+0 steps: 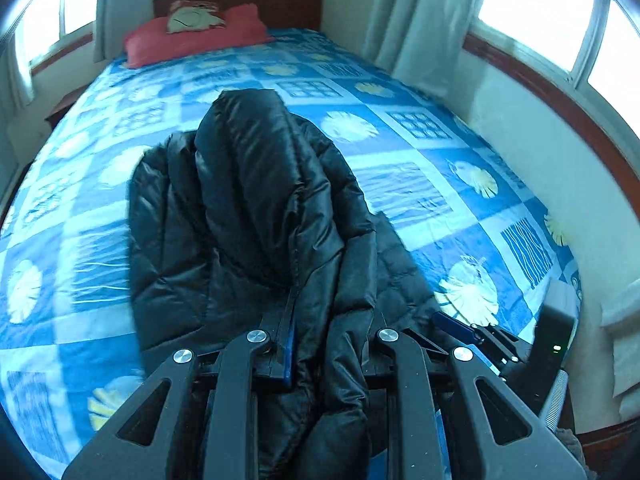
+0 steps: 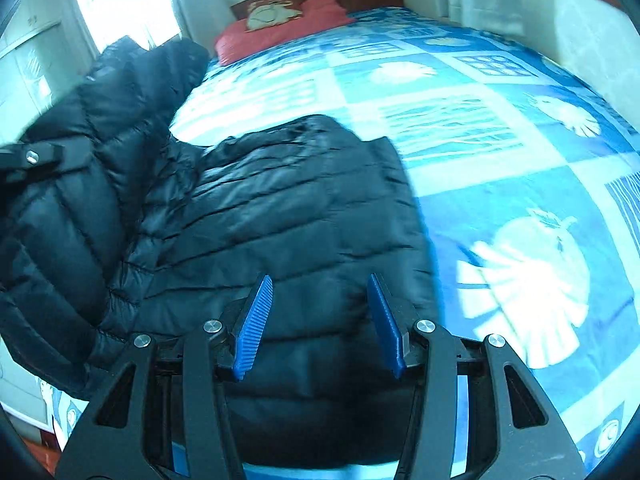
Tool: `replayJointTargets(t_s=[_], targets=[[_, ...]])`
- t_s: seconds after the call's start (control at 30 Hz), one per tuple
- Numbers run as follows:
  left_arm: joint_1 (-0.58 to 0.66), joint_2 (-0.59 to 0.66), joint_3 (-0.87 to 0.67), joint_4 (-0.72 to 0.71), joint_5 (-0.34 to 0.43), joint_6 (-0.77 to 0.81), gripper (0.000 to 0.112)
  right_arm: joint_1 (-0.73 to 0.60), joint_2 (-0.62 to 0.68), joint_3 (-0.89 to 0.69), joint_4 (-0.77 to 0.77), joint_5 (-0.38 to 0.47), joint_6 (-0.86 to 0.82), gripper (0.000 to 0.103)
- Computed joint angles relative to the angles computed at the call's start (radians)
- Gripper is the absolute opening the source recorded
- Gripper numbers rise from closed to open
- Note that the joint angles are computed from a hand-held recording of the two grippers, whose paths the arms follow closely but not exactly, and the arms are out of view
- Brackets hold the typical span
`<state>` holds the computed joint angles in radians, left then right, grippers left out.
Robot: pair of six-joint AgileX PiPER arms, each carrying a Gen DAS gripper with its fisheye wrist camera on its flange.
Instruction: Fold large clothes
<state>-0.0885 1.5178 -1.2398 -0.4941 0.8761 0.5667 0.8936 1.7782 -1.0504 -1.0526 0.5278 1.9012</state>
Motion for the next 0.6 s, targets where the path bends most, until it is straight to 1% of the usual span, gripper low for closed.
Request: replayJointTargets(t_s=[0.17,0.27,0.43,0.6], targets=[[-0.115,0.058,0.041,0.031,-0.070,-0.077,0.020,-0.015,-0.044,0.088,-0.020,0.007,0.033,0.049],[-0.171,0.090,0.068,0.064,-0.129,-0.120,0.020,-0.028,-0.068,0.147,-0.054,-0.023,0.079,0.049],[-0.222,0.117,0.099,0.094,-0.209,-0.165,0.020,-0.056,-0.084,0.208,-0.124,-0.071,0.152,0.055],[-0.251,0.134,0.131,0.111,-0.277,-0.175,0.021,-0.066,-0.082,0.220,-0.155,-0.094,0.184,0.055]])
